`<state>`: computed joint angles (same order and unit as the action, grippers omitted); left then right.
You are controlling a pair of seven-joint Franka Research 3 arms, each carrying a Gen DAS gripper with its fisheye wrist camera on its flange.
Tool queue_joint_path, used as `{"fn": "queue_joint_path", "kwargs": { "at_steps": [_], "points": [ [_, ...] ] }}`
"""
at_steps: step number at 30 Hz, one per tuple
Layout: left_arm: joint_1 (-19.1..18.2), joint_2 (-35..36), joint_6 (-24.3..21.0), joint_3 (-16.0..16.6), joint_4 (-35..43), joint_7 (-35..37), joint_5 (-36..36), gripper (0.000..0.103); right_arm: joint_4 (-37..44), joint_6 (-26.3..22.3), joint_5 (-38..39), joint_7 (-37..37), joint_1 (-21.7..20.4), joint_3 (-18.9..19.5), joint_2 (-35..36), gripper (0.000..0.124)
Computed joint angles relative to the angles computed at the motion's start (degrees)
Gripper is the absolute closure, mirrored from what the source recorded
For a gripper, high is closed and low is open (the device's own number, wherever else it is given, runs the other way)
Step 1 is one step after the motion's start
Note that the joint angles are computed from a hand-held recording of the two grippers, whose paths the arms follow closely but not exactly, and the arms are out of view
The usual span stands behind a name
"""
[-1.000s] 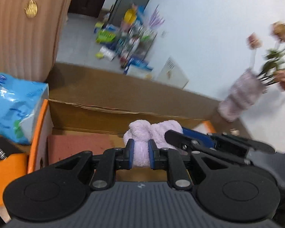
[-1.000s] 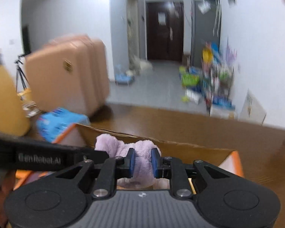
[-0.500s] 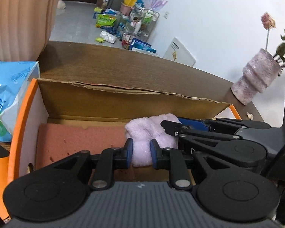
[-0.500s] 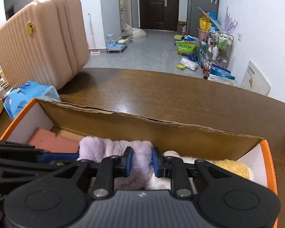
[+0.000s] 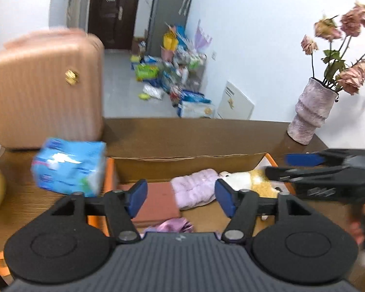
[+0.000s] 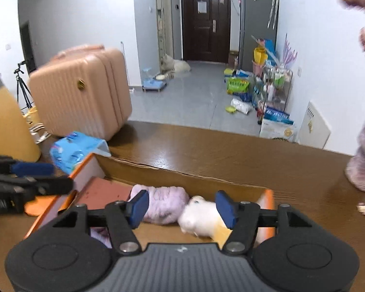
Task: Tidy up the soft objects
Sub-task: 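Withdraw both grippers from the box toward the blue tissue pack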
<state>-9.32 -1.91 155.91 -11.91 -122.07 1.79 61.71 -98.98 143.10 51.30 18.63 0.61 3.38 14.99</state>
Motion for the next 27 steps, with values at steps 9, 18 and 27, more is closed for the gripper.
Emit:
{"fn": "queue_joint_path", "kwargs": {
  "at_steps": [9,18,27],
  "points": [
    [-1.8,-12.8,-10.6,-6.5,-7.9,-3.4,0.1,0.028,-11.5,-3.9,9.2,-12.7,-4.6,-6.2,-13.0,0.055],
    [-6.2,-22.8,-11.5,-14.2,-19.2,-15.2,1.2,0.020,-28.3,-11.1,23.0,-30.6,-5.7,-14.1,-26.6,0.053],
    [-16.0,-27.0,-22.2,-25.7,-27.4,-30.9,0.8,0.009,-49.0,-21.0,22.3,-41.7,-10.5,-22.7,-41.3,0.044]
  ]
}}
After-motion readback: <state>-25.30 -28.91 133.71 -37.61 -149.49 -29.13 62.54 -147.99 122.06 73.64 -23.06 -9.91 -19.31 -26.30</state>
